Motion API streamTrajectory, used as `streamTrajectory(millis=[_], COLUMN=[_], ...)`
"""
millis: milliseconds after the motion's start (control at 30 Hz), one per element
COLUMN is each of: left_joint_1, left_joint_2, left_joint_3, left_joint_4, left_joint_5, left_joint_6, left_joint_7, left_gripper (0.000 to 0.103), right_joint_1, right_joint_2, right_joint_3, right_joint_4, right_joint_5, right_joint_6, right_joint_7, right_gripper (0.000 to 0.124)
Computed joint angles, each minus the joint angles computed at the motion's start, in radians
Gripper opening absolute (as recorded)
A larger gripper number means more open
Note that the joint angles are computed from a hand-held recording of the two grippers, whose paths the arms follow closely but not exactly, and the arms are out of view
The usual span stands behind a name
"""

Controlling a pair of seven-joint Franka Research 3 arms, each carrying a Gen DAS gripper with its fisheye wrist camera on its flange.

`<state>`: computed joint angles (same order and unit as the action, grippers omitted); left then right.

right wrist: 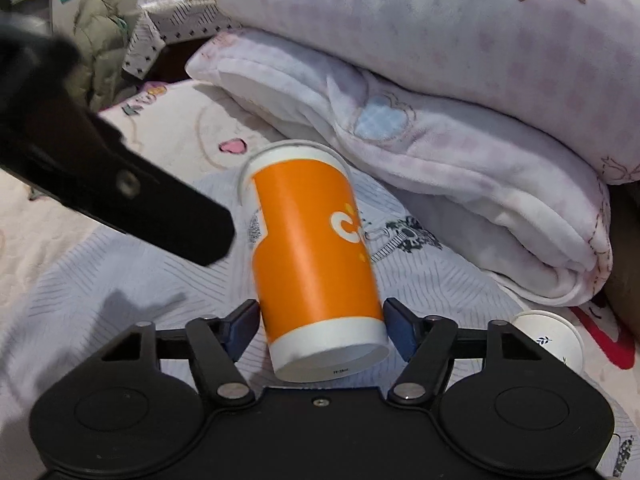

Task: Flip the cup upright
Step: 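Lift the orange cup with the right gripper and rotate it rim-up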

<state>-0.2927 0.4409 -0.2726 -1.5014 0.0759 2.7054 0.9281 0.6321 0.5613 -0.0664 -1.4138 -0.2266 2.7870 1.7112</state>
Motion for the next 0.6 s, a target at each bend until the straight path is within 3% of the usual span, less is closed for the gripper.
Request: streamTrajectory(millis=[300,400,600], left_joint_1=[0.014,-0.02,0.0], left_joint_2=[-0.042,-0.056,-0.089], left_joint_3=[-0.035,-0.005,-0.05], left_joint_4=[-0.049,-0.059,-0.095], left_joint_5=[-0.054,-0.006,-0.061], left_joint_6=[0.019,0.015,0.029], left_joint_7=[0.065,0.027,0.08], left_gripper=[0.098,0.098,0.098], right_joint_1=[0.009,0.022,0.013], right_joint_2=[-0.111,-0.174,-0.285], right_joint_3=[-0.006,-0.015,0.017], right_joint_4=[-0.102,-0.17,-0.288], right_joint_5=[-0.009,-0.079,-0.207], right_joint_6=[-0.058,-0.077,-0.111], right_joint_7=[0.112,0.181,0.307], right_gripper=[0.072,0.072,0.072])
